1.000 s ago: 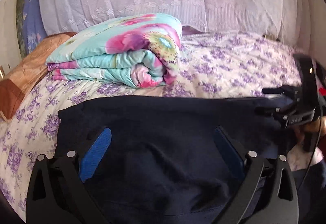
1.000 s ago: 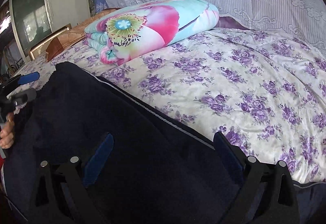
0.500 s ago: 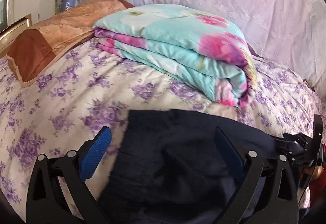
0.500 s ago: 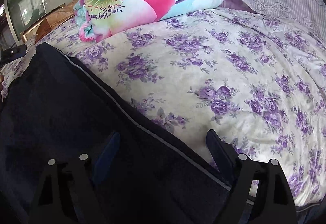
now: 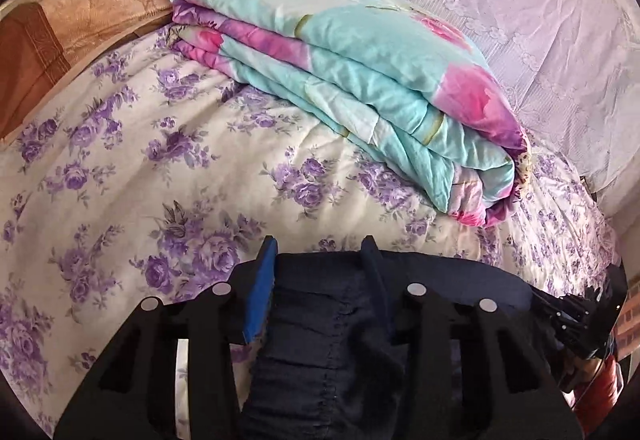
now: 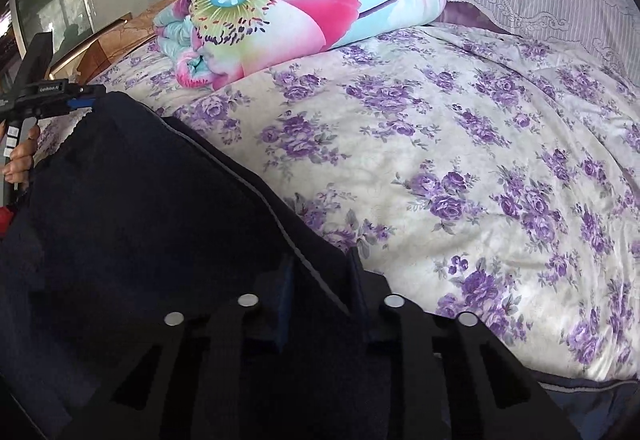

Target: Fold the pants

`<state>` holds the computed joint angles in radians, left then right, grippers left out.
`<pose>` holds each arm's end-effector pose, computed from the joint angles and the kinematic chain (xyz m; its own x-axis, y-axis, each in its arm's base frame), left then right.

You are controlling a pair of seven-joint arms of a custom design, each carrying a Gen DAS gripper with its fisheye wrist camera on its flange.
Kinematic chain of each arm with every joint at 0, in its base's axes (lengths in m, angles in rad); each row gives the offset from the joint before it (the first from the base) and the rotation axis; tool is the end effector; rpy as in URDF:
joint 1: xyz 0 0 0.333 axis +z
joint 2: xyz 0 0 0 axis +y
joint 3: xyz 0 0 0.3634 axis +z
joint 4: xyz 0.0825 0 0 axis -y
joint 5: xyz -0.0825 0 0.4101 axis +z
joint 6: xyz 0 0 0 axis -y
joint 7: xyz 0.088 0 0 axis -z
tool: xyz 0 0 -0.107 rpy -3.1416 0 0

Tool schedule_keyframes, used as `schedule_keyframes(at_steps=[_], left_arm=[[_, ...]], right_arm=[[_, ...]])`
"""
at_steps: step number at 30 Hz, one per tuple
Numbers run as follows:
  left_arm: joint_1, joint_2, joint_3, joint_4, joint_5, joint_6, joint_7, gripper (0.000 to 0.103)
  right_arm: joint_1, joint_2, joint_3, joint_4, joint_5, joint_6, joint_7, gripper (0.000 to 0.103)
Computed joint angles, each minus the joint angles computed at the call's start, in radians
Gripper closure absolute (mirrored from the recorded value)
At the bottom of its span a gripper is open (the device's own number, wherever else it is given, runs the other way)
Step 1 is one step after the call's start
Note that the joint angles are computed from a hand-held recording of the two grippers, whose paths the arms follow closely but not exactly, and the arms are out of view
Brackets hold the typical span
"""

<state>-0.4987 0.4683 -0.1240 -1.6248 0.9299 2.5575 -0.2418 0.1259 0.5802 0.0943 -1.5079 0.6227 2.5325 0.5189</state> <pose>0.6177 -0.4388 0.4285 0.3773 -0.8577 0.3492 -0.6177 -0.5140 -0.5952 0.7753 0.1509 0.4012 0.7291 -0.6835 -0.0353 -0.5566 -0.5621 -0.6118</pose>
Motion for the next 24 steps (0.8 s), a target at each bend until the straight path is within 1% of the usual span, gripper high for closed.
schedule_keyframes(at_steps=[2,3,4,5,6,8,9,11,13,14,15,16,18,19,21,24], left_arm=[[-0.021,-0.020,0.015,-0.017,0.046,0.002,-0.047,0.062],[-0.031,-0.032,0.022,-0.028,0.074,0.001,-0.078,0.082],[-0.053,-0.046,0.034,-0.033,0.080,-0.034,-0.090,0.090],[-0.040,-0.065,0.019,-0.055,0.113,-0.012,-0.125,0.093],[-0.046,-0.090,0.026,-0.085,0.166,0.020,-0.196,0.097],[-0.054,-0.124,0.019,-0.115,0.244,0.021,-0.271,0.102],[-0.053,-0.132,0.011,-0.122,0.277,0.029,-0.297,0.102],[-0.040,-0.142,-0.013,-0.140,0.309,0.081,-0.334,0.102],[-0.037,-0.143,-0.026,-0.157,0.338,0.133,-0.398,0.085],[-0.044,-0.145,-0.023,-0.166,0.375,0.144,-0.458,0.060],[-0.055,-0.154,-0.022,-0.178,0.409,0.131,-0.521,0.040],[-0.067,-0.167,-0.025,-0.192,0.442,0.108,-0.589,0.035],[-0.072,-0.192,-0.035,-0.217,0.522,0.092,-0.721,0.027],[-0.064,-0.199,-0.046,-0.222,0.523,0.082,-0.747,0.024],[-0.042,-0.193,-0.069,-0.212,0.450,0.067,-0.726,0.022],[-0.002,-0.149,-0.080,-0.171,0.341,0.143,-0.668,0.022]], right_arm=[[-0.010,-0.042,0.011,-0.052,0.029,0.029,-0.020,0.093],[-0.016,-0.072,0.019,-0.088,0.052,0.048,-0.037,0.093],[-0.026,-0.105,0.030,-0.125,0.080,0.064,-0.064,0.094],[-0.036,-0.145,0.042,-0.172,0.116,0.083,-0.101,0.094],[-0.044,-0.187,0.051,-0.218,0.154,0.101,-0.141,0.094],[-0.054,-0.269,0.060,-0.307,0.235,0.122,-0.221,0.094],[-0.057,-0.313,0.061,-0.355,0.282,0.125,-0.259,0.094],[-0.049,-0.391,0.051,-0.444,0.339,0.124,-0.329,0.094],[-0.026,-0.461,0.042,-0.534,0.389,0.161,-0.416,0.094],[-0.014,-0.485,0.033,-0.564,0.405,0.164,-0.438,0.094],[-0.003,-0.505,0.022,-0.587,0.414,0.163,-0.444,0.094],[0.008,-0.517,0.010,-0.602,0.418,0.159,-0.446,0.094],[0.029,-0.534,-0.012,-0.622,0.439,0.159,-0.459,0.094],[0.035,-0.539,-0.022,-0.627,0.444,0.152,-0.461,0.094],[0.044,-0.554,-0.036,-0.644,0.463,0.144,-0.471,0.094],[0.054,-0.574,-0.050,-0.670,0.491,0.144,-0.504,0.094]])
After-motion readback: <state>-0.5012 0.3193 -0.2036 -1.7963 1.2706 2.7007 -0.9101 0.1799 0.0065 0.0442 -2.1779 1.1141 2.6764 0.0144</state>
